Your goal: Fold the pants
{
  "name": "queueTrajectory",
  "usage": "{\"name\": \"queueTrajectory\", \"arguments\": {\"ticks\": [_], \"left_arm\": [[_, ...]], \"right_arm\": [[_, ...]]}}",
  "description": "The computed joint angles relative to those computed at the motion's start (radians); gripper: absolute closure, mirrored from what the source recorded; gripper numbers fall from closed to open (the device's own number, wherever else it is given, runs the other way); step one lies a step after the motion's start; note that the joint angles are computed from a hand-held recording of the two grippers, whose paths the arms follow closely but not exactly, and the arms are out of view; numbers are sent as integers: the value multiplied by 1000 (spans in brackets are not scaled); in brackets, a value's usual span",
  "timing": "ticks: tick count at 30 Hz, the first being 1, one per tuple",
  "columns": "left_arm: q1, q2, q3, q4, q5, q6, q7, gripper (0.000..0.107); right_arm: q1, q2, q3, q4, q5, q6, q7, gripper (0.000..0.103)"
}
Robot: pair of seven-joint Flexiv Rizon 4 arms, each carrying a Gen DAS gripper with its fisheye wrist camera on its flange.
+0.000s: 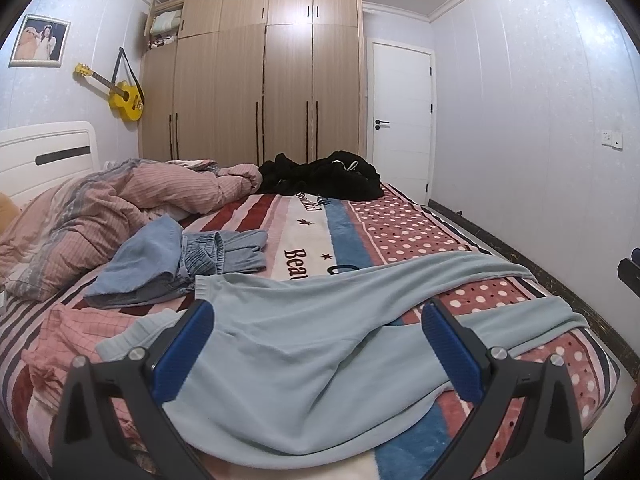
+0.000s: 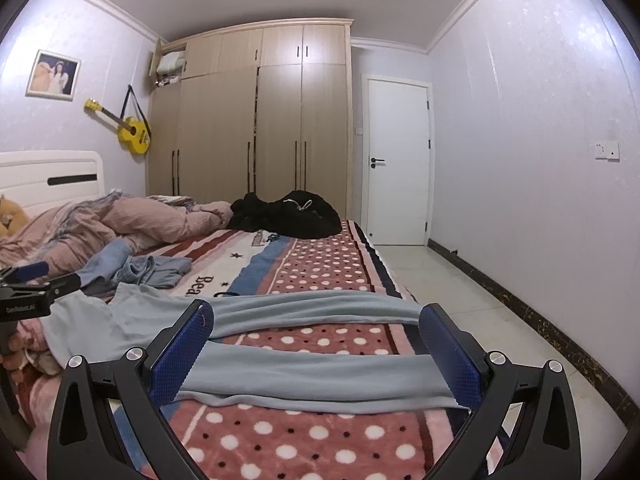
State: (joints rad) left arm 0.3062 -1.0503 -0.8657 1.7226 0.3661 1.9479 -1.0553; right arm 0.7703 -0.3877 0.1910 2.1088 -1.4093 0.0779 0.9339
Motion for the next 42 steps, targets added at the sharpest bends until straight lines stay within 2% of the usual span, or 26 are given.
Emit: {"name": "queueTrajectory", "arguments": {"ticks": [8,10,14,17,20,23,31,35,41,42], "left_arm": [[2,-1,-3,0,3,-3,-1,4],[25,-16,-32,3,9,-28,7,4],[71,-44,-81,18,3,-76,63,4],[92,-40,-85,35,-37,-114,106,4],[167,-80,-158,61,-80,-227,159,4],[198,-82,-174,74,-152,-352,194,4],[143,-34,-54,86,-296,-403,221,4],[85,-21,10,57,-373,-419,228,5],[20,-23,68,7,-500,-483,234,5],[12,-24,72,0,-516,-483,239,9]], "right_arm": [[17,-14,0,-16,18,-42,10,0],[23,-15,0,-15,19,-53,23,0],[-6,7,5,14,3,17,49,0],[-19,9,7,25,12,50,60,0],[-35,5,7,36,20,100,65,0],[-52,-3,3,54,20,158,108,0],[-91,-20,-11,103,21,280,211,0],[-115,-24,-18,139,6,341,294,0],[-152,-47,-29,169,-12,440,357,1],[-159,-51,-32,173,-22,457,369,0]]}}
